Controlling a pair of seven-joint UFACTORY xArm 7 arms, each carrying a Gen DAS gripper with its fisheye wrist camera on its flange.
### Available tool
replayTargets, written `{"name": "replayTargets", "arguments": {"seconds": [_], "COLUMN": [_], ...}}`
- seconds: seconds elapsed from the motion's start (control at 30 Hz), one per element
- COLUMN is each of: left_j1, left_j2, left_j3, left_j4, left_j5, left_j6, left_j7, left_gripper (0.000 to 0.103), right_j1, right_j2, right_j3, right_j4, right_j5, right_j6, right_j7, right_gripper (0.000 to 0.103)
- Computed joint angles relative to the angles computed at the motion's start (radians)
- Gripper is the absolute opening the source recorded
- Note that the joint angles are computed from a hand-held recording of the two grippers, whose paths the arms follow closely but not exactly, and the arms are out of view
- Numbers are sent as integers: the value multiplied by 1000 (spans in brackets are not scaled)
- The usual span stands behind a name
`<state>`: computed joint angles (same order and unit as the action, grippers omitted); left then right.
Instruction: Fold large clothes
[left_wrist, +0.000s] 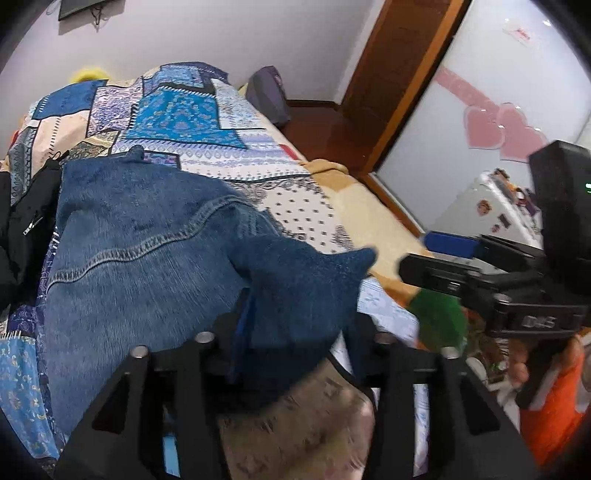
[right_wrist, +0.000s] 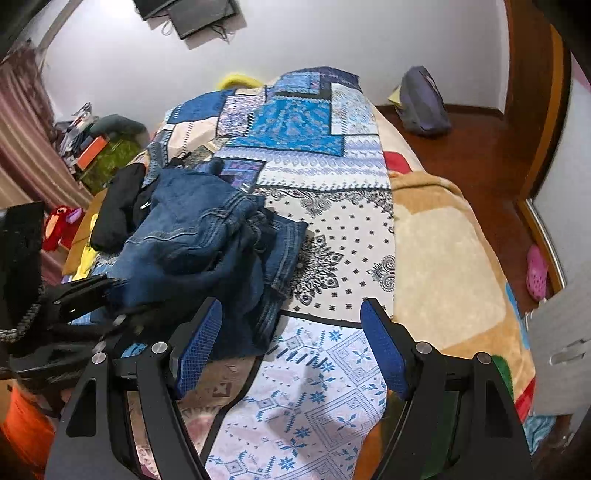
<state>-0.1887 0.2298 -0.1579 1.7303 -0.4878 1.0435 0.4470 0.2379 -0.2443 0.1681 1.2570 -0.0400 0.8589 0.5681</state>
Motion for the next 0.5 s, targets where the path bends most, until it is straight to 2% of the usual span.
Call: {"name": "replayTargets", "arguments": {"seconds": [0.03, 0.13, 0.27, 0.37, 0.5], "left_j1": [10, 14, 33, 48, 78], "left_j2": [-26, -103, -142, -122, -73], "left_j3": [-1, 14, 49, 75, 96], "left_j4": [-17, -82, -104, -88, -65], "left_j5": [-19, -21, -12, 74, 161], "left_j6": [5, -73, -137, -190, -200], "left_j7": [15, 67, 63, 2, -73], "left_gripper": [58, 59, 67, 68, 68], "right_j1": [0, 4, 14, 30, 65], "right_j2": [-1, 1, 36, 93, 180], "right_j3": [4, 6, 24, 31, 33], "right_j4": [5, 18, 59, 111, 188], "right_j5": [-10, -17, -37, -46, -49], "right_j6": [0, -24, -63, -79, -75], "right_j7": [1, -17, -10, -3, -28], "right_gripper": [75, 75, 75, 75, 75]}}
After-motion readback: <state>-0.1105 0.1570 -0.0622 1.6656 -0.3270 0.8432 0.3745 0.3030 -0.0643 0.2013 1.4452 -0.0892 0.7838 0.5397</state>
